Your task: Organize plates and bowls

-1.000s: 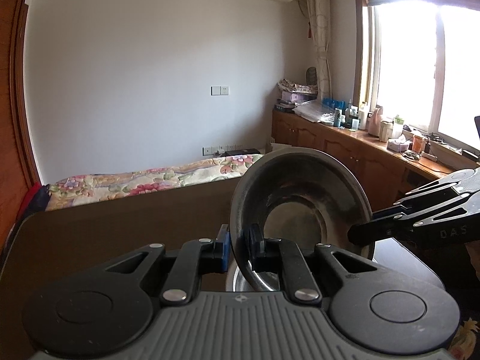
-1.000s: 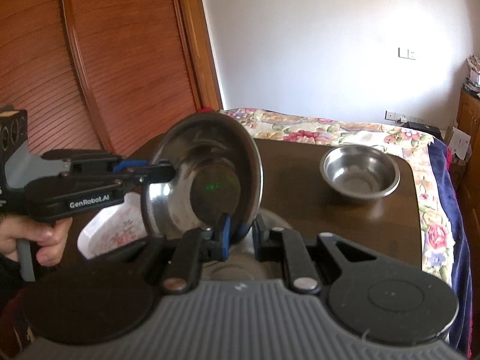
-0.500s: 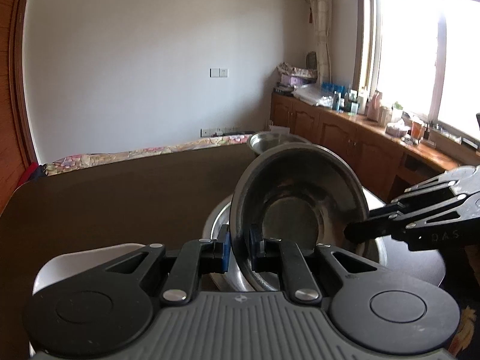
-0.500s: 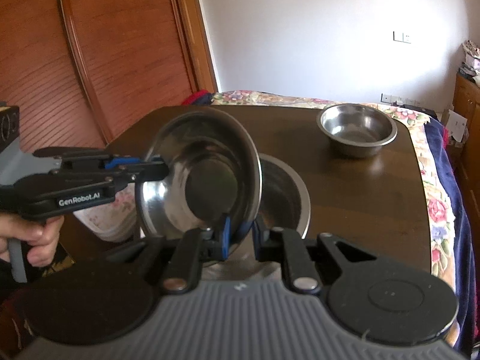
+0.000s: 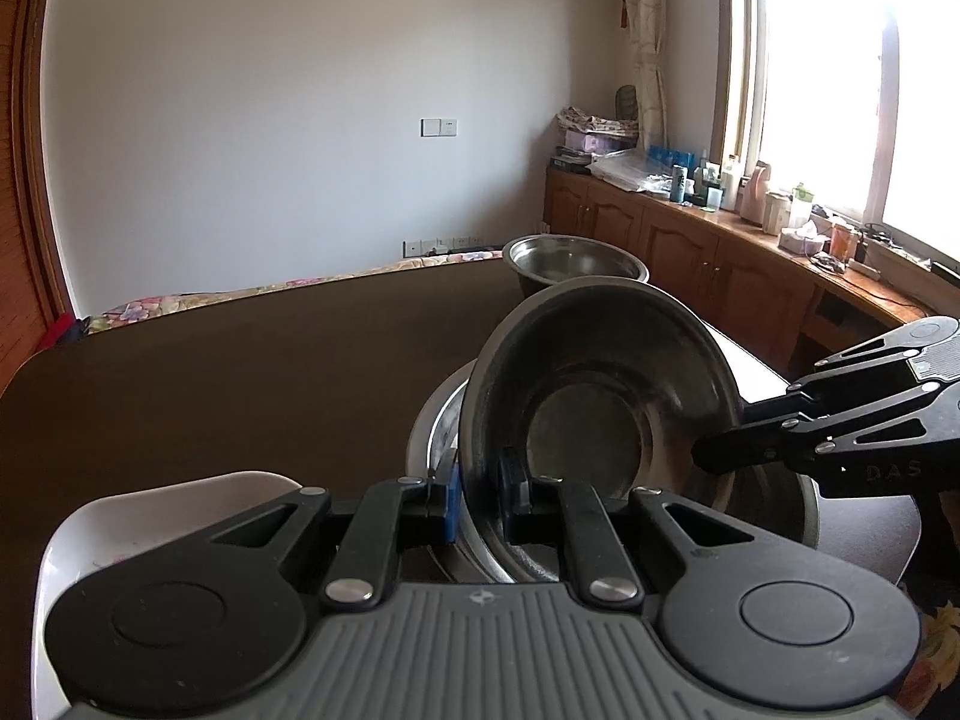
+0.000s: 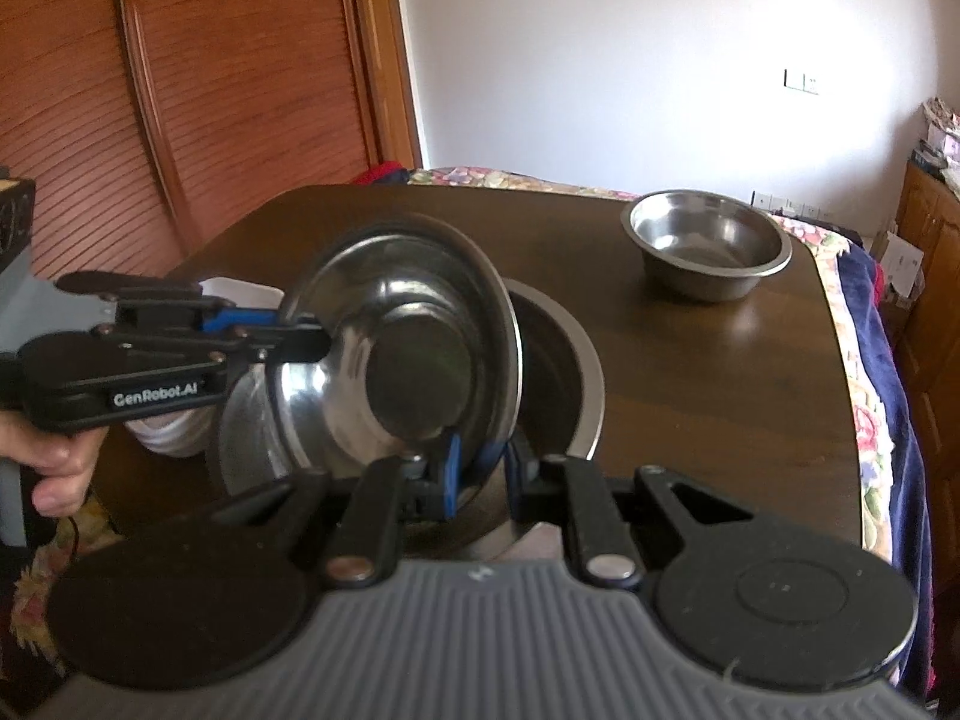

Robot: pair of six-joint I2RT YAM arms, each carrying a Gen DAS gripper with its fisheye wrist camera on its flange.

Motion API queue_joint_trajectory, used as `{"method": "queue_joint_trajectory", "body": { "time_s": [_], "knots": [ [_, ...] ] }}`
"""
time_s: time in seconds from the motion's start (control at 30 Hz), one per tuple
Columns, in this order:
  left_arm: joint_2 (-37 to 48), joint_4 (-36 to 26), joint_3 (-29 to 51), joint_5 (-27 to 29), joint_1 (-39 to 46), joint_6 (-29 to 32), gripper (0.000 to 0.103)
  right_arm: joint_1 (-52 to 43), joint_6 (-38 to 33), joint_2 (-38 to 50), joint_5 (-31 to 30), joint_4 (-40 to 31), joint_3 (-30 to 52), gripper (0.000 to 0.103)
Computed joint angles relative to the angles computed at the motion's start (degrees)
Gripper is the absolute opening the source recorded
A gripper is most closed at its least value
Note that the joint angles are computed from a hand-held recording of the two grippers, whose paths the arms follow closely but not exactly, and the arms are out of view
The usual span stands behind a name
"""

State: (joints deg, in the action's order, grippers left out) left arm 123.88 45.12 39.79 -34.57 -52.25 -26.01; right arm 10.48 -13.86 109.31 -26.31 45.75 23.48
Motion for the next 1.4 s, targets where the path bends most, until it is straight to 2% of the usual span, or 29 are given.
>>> {"method": "queue_joint_trajectory", "body": {
  "time_s": [0.5,0.67,0.73,0.97,1.13,1.27,1.4],
  "knots": [
    [2.34,3.06,0.00,-2.41,-1.75,-0.19,0.035,2.56,-2.02,1.23,3.80,6.47,-1.97,0.019],
    [3.28,5.07,-0.18,-2.32,-1.98,0.90,0.043,3.38,-2.21,2.40,5.16,9.30,-2.40,0.020],
    [3.46,5.58,-0.25,-2.15,-1.91,1.18,0.047,3.63,-1.15,3.03,5.29,10.78,-2.61,0.027],
    [3.63,8.04,-1.59,-1.63,-1.73,1.29,0.057,5.47,0.76,5.21,7.83,16.93,-3.82,0.032],
    [2.40,9.06,-2.35,-3.25,-2.46,2.20,0.065,6.03,1.32,5.75,9.60,24.35,-6.26,0.051],
    [0.93,10.70,-3.46,-4.18,-3.16,2.91,0.074,5.30,1.56,4.78,8.53,25.70,-7.14,0.051],
    [-0.52,11.72,-4.25,-4.86,-3.50,4.68,0.078,3.79,2.13,3.87,7.07,26.84,-8.02,0.053]
  ]
}}
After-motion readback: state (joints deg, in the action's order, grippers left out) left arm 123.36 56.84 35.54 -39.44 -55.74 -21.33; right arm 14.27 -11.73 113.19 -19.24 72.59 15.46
